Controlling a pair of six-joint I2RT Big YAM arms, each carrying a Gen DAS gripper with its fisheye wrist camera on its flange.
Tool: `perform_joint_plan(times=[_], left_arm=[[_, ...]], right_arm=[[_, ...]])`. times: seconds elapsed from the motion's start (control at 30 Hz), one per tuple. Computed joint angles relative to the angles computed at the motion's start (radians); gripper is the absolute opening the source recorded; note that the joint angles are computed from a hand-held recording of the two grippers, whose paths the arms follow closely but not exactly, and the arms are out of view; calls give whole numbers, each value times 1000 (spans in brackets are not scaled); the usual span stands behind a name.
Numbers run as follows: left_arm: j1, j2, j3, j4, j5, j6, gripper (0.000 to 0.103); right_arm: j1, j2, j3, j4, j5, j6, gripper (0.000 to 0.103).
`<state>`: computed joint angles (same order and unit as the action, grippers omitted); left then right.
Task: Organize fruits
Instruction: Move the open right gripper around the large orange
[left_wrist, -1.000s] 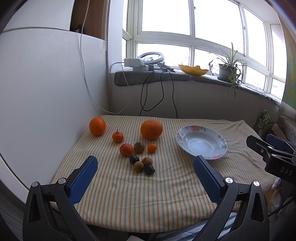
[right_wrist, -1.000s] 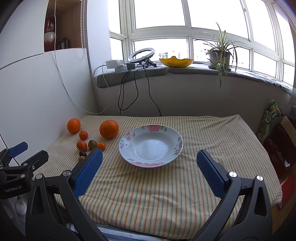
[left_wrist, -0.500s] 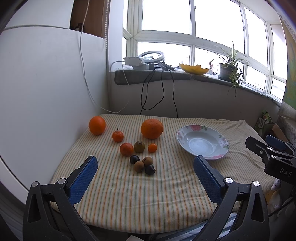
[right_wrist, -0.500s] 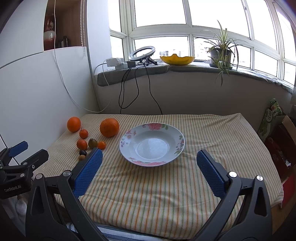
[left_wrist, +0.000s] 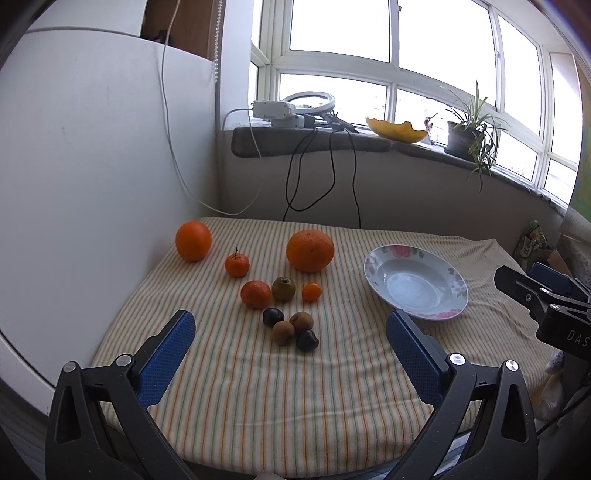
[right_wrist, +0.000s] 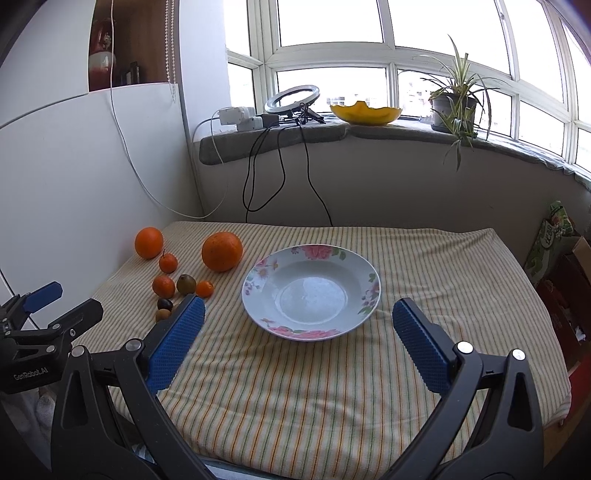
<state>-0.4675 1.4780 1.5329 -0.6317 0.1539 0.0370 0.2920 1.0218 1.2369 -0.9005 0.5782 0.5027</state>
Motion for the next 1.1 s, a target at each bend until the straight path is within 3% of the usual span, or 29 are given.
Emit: perform_joint_plan(times=[0.13,0.27,0.47,0.63,0.8,0.93,1.03,1.1], left_arm=[[12,46,41,-12,31,1,102],[19,108,100,-41,67,6,102],[25,203,201,-81,121,6,100],[29,295,316,-129,154,-4,96],[35,417,487,-234,232,-12,89],[32,531,660,-349,291,-9,87],[21,606,784,-428,285,10,84],[13,647,852,-471,277,23,84]], right_arm=[[-42,29,19,48,-64,-69,103],[-113,75,56,74,-219,-129,103],[-176,185,151,52,-326,-222,103],[-240,293,247,-2,-474,-231,103],[-302,430,383,-85,-645,-212,103],[-331,557,523,-166,-780,-209,97],[-349,644,610,-220,-880,-164,91],[-349,689,653,-246,-902,-154,88]])
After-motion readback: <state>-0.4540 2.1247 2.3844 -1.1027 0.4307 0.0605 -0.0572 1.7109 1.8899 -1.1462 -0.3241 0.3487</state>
